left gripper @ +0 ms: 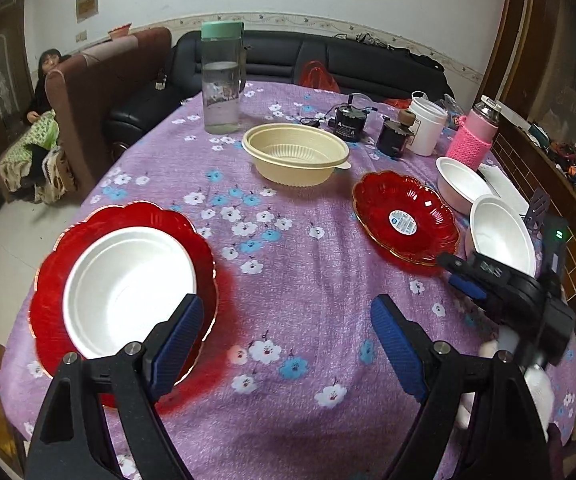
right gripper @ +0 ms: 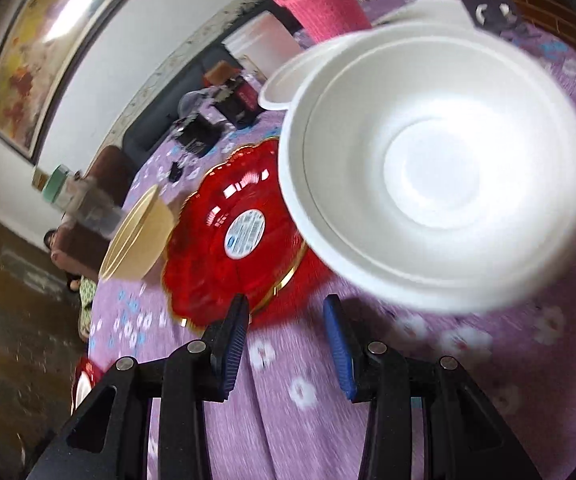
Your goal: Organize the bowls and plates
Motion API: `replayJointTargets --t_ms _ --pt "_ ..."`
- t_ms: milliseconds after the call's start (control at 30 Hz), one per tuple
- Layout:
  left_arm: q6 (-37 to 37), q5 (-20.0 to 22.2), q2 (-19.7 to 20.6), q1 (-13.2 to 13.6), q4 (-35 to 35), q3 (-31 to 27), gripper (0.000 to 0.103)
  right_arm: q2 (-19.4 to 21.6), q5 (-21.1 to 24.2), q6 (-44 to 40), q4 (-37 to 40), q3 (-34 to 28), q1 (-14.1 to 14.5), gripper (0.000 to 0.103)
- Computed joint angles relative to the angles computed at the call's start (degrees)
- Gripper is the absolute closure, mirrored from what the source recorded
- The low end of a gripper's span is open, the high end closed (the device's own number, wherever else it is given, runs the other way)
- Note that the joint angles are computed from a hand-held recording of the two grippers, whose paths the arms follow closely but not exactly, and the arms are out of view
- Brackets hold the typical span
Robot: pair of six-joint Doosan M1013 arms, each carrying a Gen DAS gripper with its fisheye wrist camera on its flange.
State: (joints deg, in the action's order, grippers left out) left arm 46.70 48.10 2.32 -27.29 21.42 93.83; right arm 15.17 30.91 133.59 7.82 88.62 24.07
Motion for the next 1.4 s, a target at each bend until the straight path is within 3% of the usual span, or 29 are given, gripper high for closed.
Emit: replayJointTargets --t_ms 100,233,333,433,600,667,833,1067,1300,1400 --pt "0.5 0.0 0.5 0.7 -0.8 -0.2 0.018 1.2 0.4 3.9 -4.0 -1.6 0.4 0.061" --pt "1.9 -0.5 0.9 2.0 -3.8 -0.1 0.018 2.1 0.9 0.6 -1.4 -2.7 0.4 0.081" --pt "3.1 -0.7 1.4 3.0 -6.6 -0.3 0.018 1.8 0.6 -4.2 2.6 -2.0 0.3 0.082" --pt "4.1 -0.7 2.0 3.7 -8.5 -0.8 0.018 1.0 1.3 -13.2 11.5 -0.9 -0.3 0.084" --pt "6.2 0.6 4.1 3.7 -9.4 -2.6 0.018 -1.6 5.1 -24.2 20.2 2.0 -0.9 0.084" --pt "7.5 1.3 5.4 3.7 -10.8 -3.6 0.018 -2.5 6.2 -24.8 19.1 2.8 -0.9 0.084" --pt "12.1 3.0 8.8 3.9 -15.0 -6.9 0.019 -4.0 6.1 -19.0 8.1 3.5 0.1 0.084" --pt "13.8 4.0 12.4 4.1 -17.6 -9.5 0.021 -3.3 5.8 -18.1 6.1 2.9 0.4 0.082" --pt "15.7 5.2 14.0 3.4 -16.0 -10.6 0.045 -2.8 5.2 -17.4 5.0 2.8 0.6 0.082" --pt "16.7 5.6 14.2 3.1 -16.0 -11.0 0.069 -2.8 4.9 -16.8 4.4 2.8 0.8 0.082"
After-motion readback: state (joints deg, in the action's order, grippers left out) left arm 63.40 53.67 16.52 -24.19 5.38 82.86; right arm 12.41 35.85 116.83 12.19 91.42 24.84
